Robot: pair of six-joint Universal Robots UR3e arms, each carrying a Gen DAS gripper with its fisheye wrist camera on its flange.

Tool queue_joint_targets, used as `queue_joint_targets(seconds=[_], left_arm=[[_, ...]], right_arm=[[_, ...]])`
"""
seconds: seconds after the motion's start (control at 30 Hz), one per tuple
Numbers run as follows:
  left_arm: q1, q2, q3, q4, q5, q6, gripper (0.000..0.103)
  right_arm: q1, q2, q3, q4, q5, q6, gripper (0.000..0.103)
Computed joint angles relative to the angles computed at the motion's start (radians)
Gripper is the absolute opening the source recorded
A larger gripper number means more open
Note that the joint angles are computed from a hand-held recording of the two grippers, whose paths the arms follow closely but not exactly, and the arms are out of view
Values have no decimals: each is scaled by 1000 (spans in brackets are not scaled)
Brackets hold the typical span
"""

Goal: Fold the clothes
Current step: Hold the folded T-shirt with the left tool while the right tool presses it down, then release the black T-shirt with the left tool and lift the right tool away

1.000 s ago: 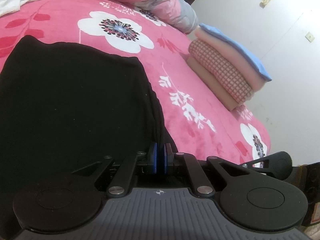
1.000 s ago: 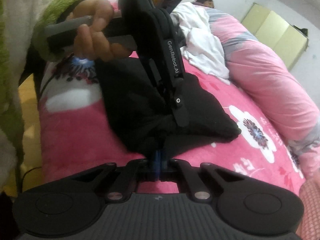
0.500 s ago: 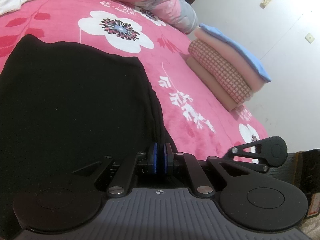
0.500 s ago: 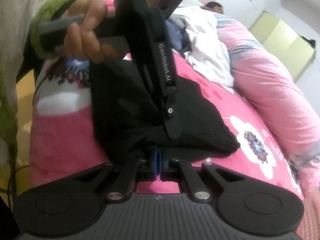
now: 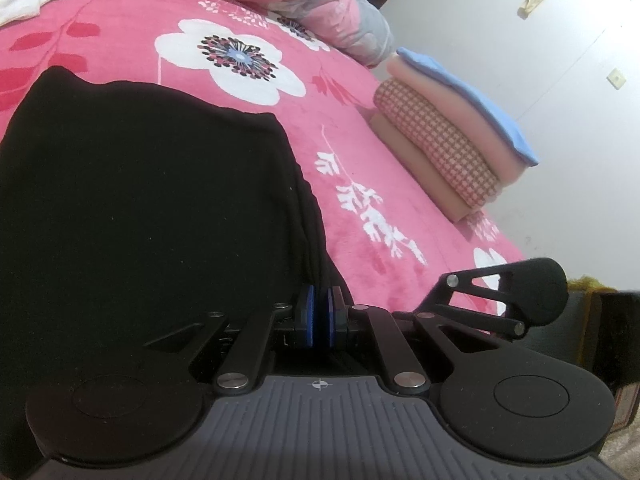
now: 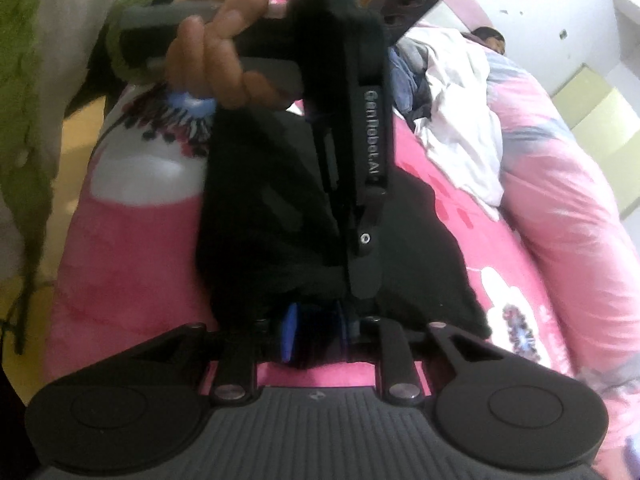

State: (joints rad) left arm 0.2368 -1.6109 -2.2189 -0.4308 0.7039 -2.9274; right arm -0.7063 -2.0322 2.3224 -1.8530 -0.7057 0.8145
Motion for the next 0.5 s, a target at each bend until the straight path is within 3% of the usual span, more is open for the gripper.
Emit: queue_joint_targets(seconds=[0.03, 0.13, 0.33, 0.5], left_arm=[[1, 0, 0, -2, -1, 1, 5], [3, -1, 0, -5, -4, 4, 5], [-3, -16, 8, 2, -1, 1, 5], [-10, -25, 11, 10, 6, -6, 5]], right_arm=[[8, 24, -25, 22, -6, 14, 12], [13, 62, -71, 79, -25, 33, 3], [-35, 95, -160, 312, -35, -37, 1], [-58, 130, -191, 360, -56, 44, 1]])
